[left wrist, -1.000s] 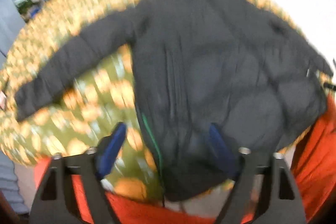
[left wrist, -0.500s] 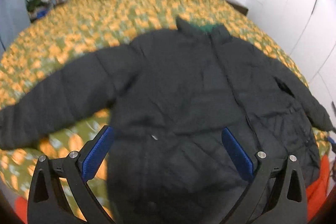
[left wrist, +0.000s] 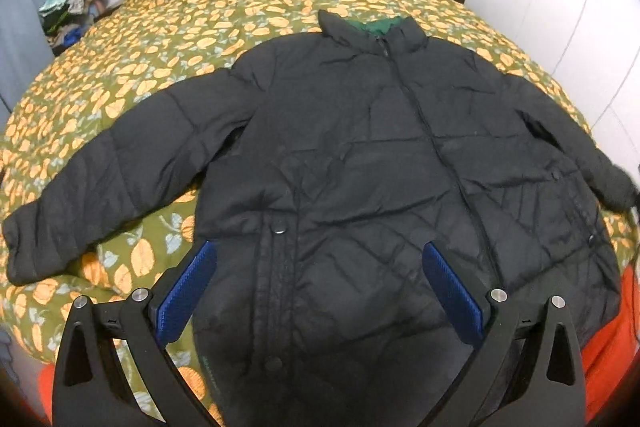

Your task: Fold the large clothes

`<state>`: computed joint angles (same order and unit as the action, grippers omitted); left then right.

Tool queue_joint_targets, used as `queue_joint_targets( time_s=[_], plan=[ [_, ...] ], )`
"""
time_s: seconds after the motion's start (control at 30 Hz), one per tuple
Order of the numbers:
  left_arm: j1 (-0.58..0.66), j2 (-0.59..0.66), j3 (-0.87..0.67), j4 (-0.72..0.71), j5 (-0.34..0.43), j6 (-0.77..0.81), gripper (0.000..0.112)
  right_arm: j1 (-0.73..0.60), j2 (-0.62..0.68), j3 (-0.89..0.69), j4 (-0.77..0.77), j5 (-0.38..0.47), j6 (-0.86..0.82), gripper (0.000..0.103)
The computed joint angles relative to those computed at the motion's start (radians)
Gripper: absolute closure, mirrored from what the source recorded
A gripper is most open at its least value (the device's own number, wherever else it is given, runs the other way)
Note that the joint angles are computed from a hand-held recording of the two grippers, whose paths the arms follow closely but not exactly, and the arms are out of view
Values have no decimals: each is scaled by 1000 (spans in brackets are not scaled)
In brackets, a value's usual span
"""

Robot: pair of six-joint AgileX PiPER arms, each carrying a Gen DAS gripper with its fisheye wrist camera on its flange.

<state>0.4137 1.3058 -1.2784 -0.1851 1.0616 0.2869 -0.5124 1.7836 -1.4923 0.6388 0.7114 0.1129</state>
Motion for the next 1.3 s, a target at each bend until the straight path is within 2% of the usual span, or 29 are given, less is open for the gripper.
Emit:
queue_joint_targets(
  time_s=[0.1,0.27,0.33,0.4,0.53,0.7,0.8,0.87,0.93,0.97,1.03,1.07,1.17,1.23,1.3],
  plan=[
    [1,-27,8,3,-13,21,10,84,-65,-61,-27,-14,-76,91],
    [-6,-26,-5,1,-31,8,10,415,-133,-287,-218,16,-201,91],
    [6,-15,-11,-15,-28,-5,10,557,-107,-394,-307,44,-210,91],
    [25,-7,-17,-37,-17,-8,10,715,-27,-546,-384,104,-220,91],
    [62,11,-29,-60,-8,9,10,965,79,-639,-505,125,-239,91],
    [92,45,-37,-72,-5,34,10,1123,190,-614,-523,146,-227,91],
    [89,69,-21,-56,-28,25,10,1172,210,-503,-539,92,-209,91],
    [78,88,-12,-51,-44,18,10,1218,207,-425,-606,41,-150,91],
    [71,111,-16,-75,-45,28,10,1240,195,-348,-630,-12,-125,87],
    [73,125,-24,-111,-40,49,10,1249,184,-309,-623,-33,-118,81],
    [87,158,-49,-212,-12,107,10,1252,200,-297,-526,-29,-167,28],
    [91,174,-62,-245,4,122,10,1252,200,-287,-498,-29,-174,23],
    [77,249,-130,-341,80,170,10,1261,140,-198,-501,-77,-148,23],
    [18,311,-186,-332,109,166,10,1245,61,-103,-493,-107,-129,23],
    [-64,364,-227,-250,97,108,12,1228,3,-39,-489,-117,-109,23]
  ],
)
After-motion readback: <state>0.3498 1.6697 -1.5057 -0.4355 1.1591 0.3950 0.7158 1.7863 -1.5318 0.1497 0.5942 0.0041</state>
